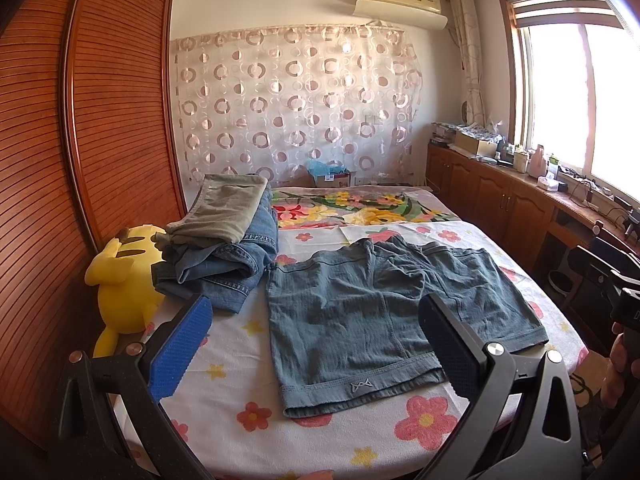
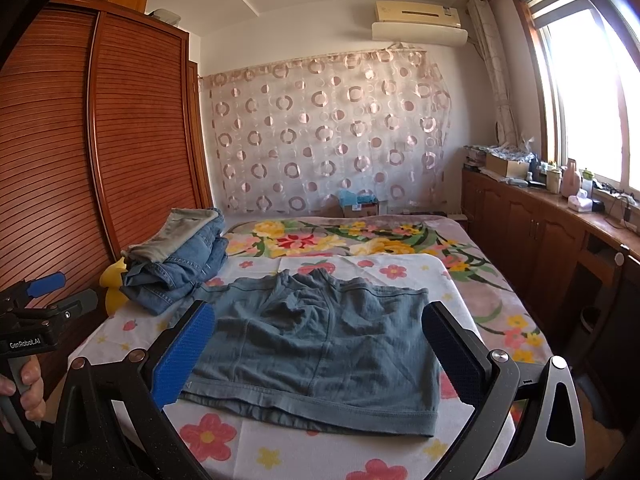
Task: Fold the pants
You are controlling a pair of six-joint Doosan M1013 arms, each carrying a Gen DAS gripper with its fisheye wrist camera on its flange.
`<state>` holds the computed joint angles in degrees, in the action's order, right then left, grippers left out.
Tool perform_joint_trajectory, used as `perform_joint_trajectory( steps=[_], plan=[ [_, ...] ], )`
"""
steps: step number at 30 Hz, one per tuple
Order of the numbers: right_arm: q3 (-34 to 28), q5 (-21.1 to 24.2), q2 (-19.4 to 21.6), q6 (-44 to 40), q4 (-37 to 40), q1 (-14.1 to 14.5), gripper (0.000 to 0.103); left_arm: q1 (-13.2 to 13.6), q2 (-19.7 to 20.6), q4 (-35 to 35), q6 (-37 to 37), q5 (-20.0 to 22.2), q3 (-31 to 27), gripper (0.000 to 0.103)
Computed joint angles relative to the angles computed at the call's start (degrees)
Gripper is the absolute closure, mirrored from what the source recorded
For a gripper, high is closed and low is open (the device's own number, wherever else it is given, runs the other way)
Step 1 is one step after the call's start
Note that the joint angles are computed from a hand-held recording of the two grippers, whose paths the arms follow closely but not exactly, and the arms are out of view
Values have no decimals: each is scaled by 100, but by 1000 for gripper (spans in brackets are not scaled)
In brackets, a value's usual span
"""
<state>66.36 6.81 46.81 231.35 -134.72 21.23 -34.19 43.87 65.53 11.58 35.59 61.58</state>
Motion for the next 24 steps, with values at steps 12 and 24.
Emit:
perform_joint_trajectory(
  steps=[12,24],
  plan=[
    [9,8,-1,104,-99,-2,0,10,-5,33,-25,-12,13,0],
    [6,14,1,154,-151,-1,0,8,-5,60,-44,-8,15,0]
  ],
)
